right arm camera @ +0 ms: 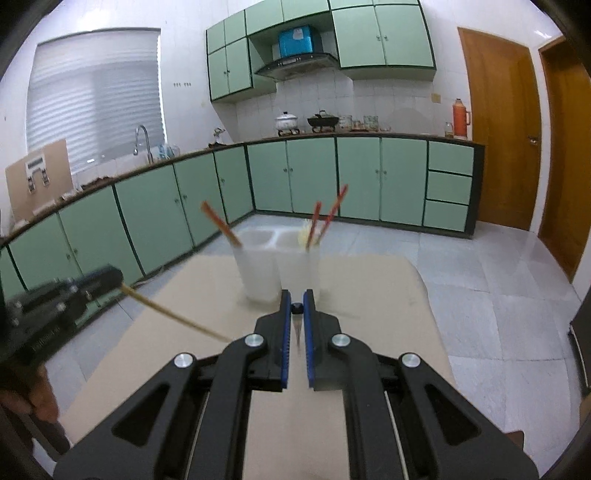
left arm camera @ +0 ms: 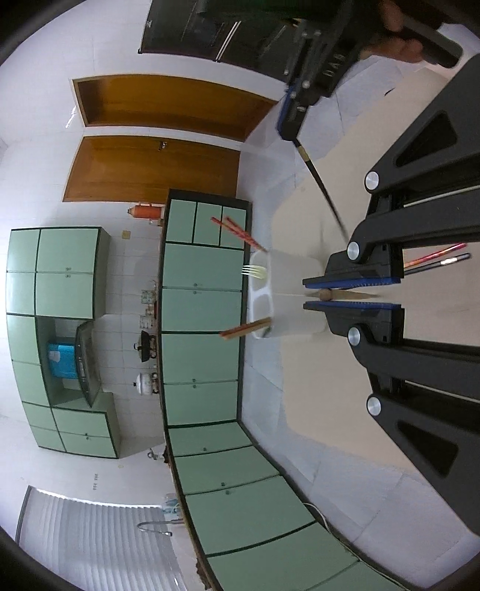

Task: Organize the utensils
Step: 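Lift both chopsticks and carry them over the white holder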

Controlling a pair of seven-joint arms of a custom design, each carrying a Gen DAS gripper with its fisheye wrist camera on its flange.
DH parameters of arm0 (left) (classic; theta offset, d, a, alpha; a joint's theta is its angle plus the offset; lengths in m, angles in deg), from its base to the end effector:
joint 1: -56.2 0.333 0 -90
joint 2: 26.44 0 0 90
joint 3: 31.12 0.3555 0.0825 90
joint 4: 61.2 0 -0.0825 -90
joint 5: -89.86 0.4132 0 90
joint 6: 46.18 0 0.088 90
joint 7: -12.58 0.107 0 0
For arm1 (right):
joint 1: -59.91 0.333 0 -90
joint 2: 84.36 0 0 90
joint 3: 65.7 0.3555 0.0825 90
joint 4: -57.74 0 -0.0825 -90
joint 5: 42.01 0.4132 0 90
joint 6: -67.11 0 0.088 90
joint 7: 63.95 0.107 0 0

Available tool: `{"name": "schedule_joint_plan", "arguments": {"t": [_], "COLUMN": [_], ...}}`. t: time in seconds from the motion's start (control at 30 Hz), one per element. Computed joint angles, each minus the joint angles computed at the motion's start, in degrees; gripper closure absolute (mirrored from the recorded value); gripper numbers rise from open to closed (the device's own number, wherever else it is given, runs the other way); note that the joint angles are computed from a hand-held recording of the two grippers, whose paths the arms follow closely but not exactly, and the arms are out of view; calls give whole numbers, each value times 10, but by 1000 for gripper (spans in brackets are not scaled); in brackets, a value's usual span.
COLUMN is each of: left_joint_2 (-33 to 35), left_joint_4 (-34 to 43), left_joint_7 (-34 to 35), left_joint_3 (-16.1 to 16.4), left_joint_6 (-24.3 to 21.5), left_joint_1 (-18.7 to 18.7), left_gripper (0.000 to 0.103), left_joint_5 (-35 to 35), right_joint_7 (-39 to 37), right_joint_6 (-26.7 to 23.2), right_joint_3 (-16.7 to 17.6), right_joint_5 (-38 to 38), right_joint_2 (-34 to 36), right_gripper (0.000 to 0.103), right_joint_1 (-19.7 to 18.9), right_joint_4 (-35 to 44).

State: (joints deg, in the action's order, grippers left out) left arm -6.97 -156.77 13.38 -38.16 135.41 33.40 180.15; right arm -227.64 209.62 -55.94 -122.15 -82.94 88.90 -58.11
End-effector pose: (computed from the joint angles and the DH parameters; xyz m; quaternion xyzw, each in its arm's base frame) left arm 0.5680 -0.4172 0.5011 -0.4209 0.7298 -0.4768 0.2508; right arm 0.4809 0.3909 0.5079 -0.5500 0.6533 -0.3589 0.3767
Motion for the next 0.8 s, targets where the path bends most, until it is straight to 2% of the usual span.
{"name": "schedule_joint_plan", "arguments": {"t": [0.17, 0.33, 0.43, 0.6, 0.67, 0.73, 0.77, 0.8], "left_joint_2": [17, 18, 18, 25, 35, 51, 59, 69], "left_joint_4": [4, 17, 24, 62, 86, 121, 135, 154], "left_joint_7": [172, 205, 237, 233, 245, 247, 254, 269], "left_joint_3": [-37, -11, -9, 69, 84, 128, 133, 119], "left_joint_6": [15, 34, 45, 76, 81, 89, 90, 84], "left_joint_1": [34, 14, 13, -48, -61, -94, -98, -88], "left_gripper": [97, 97, 97, 97, 97, 97, 97, 97], "left_joint_5": [-170, -209, -241, -256, -271, -286, -295, -305], "right_joint_7": [-47, -93, -107, -119, -125, -134, -137, -139], "right_joint_6": [44, 79, 83, 91, 86, 78, 76, 77], "right_joint_3": [-13, -21, -24, -29, -31, -35, -38, -41], "right_joint_5": [39, 85, 87, 70, 55, 41, 36, 33], "right_joint_2": [4, 11, 12, 15, 22, 33, 39, 45], "right_gripper": [97, 97, 97, 97, 97, 97, 97, 97], "right_joint_1": [-18, -30, -31, -36, -36, -35, -35, -36], "right_joint_4": [31, 56, 71, 108, 133, 162, 175, 188]}}
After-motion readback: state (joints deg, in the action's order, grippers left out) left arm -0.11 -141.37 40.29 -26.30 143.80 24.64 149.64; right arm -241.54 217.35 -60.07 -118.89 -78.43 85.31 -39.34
